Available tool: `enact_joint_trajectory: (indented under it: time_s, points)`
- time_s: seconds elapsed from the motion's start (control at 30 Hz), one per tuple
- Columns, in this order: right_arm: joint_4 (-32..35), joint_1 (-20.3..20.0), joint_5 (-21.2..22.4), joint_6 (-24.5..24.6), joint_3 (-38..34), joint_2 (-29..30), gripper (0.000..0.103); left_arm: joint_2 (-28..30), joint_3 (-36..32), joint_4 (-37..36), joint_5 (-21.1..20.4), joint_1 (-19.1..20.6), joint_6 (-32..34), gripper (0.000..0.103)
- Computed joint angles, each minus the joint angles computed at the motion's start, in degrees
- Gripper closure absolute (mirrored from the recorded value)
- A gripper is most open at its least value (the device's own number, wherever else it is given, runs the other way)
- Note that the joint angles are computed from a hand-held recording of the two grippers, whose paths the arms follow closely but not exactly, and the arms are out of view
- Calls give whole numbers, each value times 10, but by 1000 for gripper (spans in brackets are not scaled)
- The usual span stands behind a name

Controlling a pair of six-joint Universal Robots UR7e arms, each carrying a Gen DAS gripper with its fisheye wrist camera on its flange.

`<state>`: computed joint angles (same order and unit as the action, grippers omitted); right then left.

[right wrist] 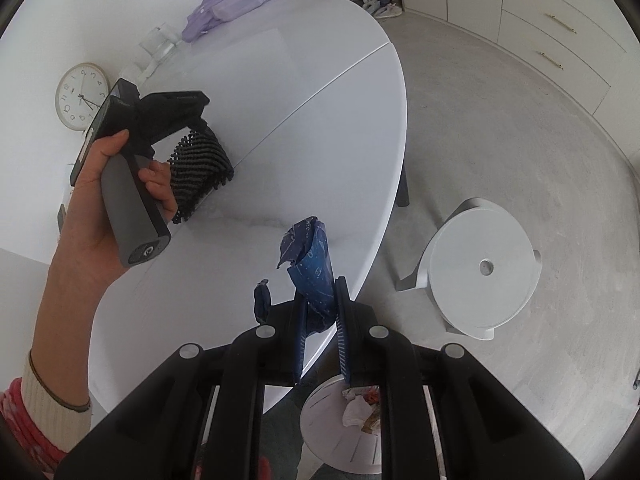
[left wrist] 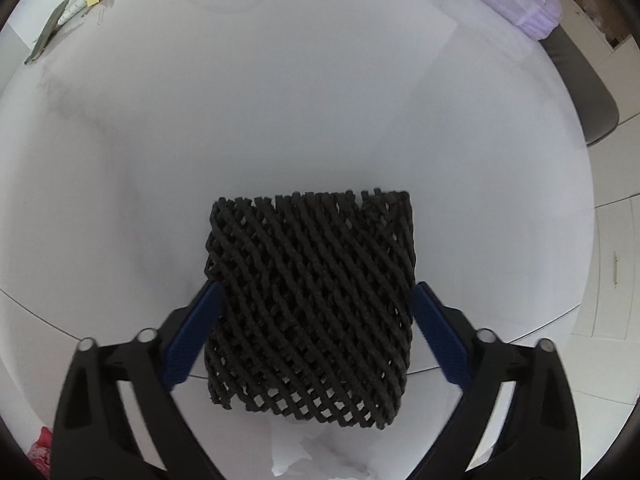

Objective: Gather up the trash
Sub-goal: 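Close the left gripper on the black mesh sleeve while the right holds the blue cap, then carry the mesh sleeve and blue cap over the bin and open both grippers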

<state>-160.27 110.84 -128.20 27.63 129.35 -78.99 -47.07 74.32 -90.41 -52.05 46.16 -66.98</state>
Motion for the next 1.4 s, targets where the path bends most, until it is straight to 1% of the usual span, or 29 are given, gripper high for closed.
enact_joint_trajectory:
  time_s: [0.03, 0.07, 0.17, 0.2, 0.23, 0.27, 0.3, 0.33, 0.37, 0.4, 0.67, 0.8, 0.97, 1.1, 1.2, 1.23, 1.27, 1.3, 1.37, 1.4]
  points:
    - [-4, -1, 2, -3, 0, 0, 88, 4, -2, 4, 0, -1, -2, 19]
    - [-6, -2, 3, -6, 0, 0, 88, 6, -4, 10, 9, -3, -3, 20]
    - [-11, -4, 5, -12, -1, 1, 88, 10, -11, 30, 17, -6, -8, 29]
    - [-13, -4, 6, -13, -1, 1, 88, 19, -20, 36, 16, -9, -11, 34]
    - [-15, -5, 6, -14, -2, 3, 88, 21, -24, 43, 17, -10, -10, 42]
    - [-17, -5, 8, -16, -3, 5, 88, 22, -29, 48, 19, -11, -7, 46]
    - [-20, -5, 9, -17, -4, 8, 88, 24, -33, 54, 21, -13, -4, 55]
    - [-20, -4, 9, -18, -6, 11, 88, 22, -30, 47, 23, -15, 4, 77]
    - [-20, -4, 10, -17, -8, 15, 88, 18, -23, 15, 7, -13, 34, 88]
    - [-18, -2, 9, -16, -10, 18, 88, 18, -24, 8, -2, -12, 46, 90]
    - [-13, 3, 10, -10, -22, 37, 88, 17, -30, -13, -10, -1, 89, 92]
    - [-13, 9, 7, -4, -28, 49, 88, -2, -10, -36, 1, -3, 121, 92]
    - [-15, 18, 3, 3, -31, 61, 88, -34, 19, -71, -6, -8, 164, 92]
    - [-22, 32, -6, 11, -36, 74, 88, -72, 56, -110, -15, -19, 220, 92]
    - [-27, 48, -21, 17, -42, 89, 88, -109, 86, -137, -33, -26, 297, 92]
    - [-28, 53, -25, 19, -44, 92, 88, -107, 91, -155, -37, -23, 328, 92]
    - [-32, 60, -30, 23, -45, 97, 88, -125, 105, -158, -41, -30, 370, 92]
    - [-38, 67, -35, 28, -43, 101, 88, -123, 103, -166, -44, -33, 405, 92]
    - [-46, 83, -50, 50, -39, 108, 88, -146, 121, -167, -49, -43, 469, 92]
    - [-51, 92, -58, 68, -33, 111, 88, -159, 130, -166, -62, -48, 502, 92]
